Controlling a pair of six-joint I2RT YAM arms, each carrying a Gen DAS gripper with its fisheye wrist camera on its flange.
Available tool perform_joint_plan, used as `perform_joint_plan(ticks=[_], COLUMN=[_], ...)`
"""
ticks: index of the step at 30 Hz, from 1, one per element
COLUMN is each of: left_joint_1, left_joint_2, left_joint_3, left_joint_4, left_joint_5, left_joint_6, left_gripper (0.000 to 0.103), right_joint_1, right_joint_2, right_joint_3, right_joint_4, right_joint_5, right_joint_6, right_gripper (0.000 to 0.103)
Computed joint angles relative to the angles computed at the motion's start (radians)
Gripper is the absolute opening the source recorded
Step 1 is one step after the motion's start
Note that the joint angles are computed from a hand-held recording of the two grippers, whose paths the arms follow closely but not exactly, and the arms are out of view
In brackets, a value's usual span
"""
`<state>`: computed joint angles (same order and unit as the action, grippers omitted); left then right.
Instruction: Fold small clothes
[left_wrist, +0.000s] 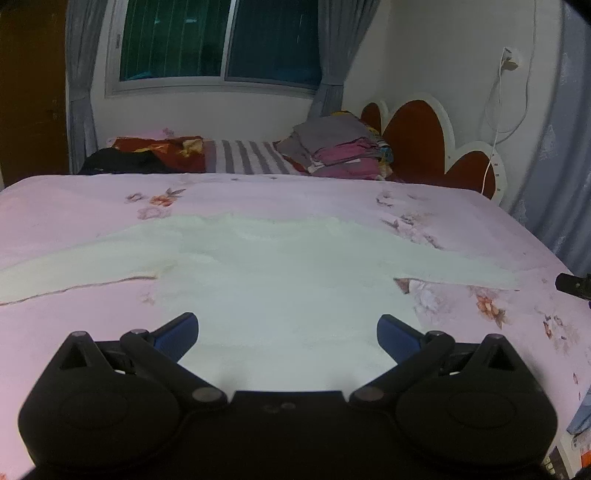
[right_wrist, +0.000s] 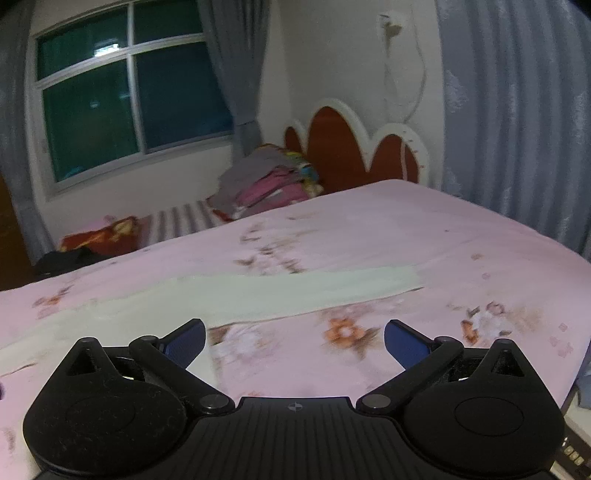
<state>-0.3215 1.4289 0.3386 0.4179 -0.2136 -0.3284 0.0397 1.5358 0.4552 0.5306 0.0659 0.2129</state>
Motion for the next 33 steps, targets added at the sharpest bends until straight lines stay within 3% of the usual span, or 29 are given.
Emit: perform_joint_plan(ticks=[2, 3, 4, 7, 11, 13, 17, 23, 28, 33], left_joint_1=[-0.004, -0.006, -0.012, -0.016, -0.03, -0.027, -0.026, -0.023, -0.015, -0.004], left_joint_2=[0.085, 0.126, 0.186, 0.342, 0.498, 0.562, 0.671, 0.735, 0.743, 0.714], left_joint_3=[0.05, 0.082, 0.145, 0.328, 0.501, 0.575, 0.735, 0.835, 0.866, 0.834], left_joint_4=[0.042, 0.044, 0.012, -0.092, -0.138, -0.165, -0.285, -0.349, -0.39, -0.396], left_joint_5=[-0.004, -0.01, -0.025, -0.01, -0.032, -0.042, -0.057, -0.062, -0.064, -0.097], left_joint_6=[-0.003, -0.008, -0.019, -0.009, -0.006, -0.029, -0.057, -0.092, -0.109, -0.116], left_gripper=[0.103, 0.103, 0.103, 0.103, 0.102, 0.102, 0.102, 0.102, 0.103, 0.103], right_joint_1=[-0.068, -0.093, -0.127, -0.21, -0.306, -0.34, -0.371, -0.425, -0.48, -0.496], right_joint_2=[0.109, 0.152, 0.219, 0.396, 0.616, 0.722, 0.912, 1.081, 1.173, 1.216], right_joint_3=[0.055, 0.084, 0.145, 0.311, 0.549, 0.673, 0.916, 1.16, 1.282, 1.345], right_joint_4=[0.067, 0.082, 0.071, 0.039, -0.022, -0.062, -0.165, -0.311, -0.339, -0.345], right_joint_5=[-0.038, -0.053, -0.078, -0.135, -0.204, -0.233, -0.239, -0.319, -0.417, -0.436], right_joint_6=[-0.021, -0.027, -0.03, -0.022, -0.015, -0.007, -0.018, 0.122, 0.23, 0.267], right_gripper=[0.099, 0.076, 0.065, 0.065, 0.065, 0.054, 0.048, 0.048, 0.023, 0.009])
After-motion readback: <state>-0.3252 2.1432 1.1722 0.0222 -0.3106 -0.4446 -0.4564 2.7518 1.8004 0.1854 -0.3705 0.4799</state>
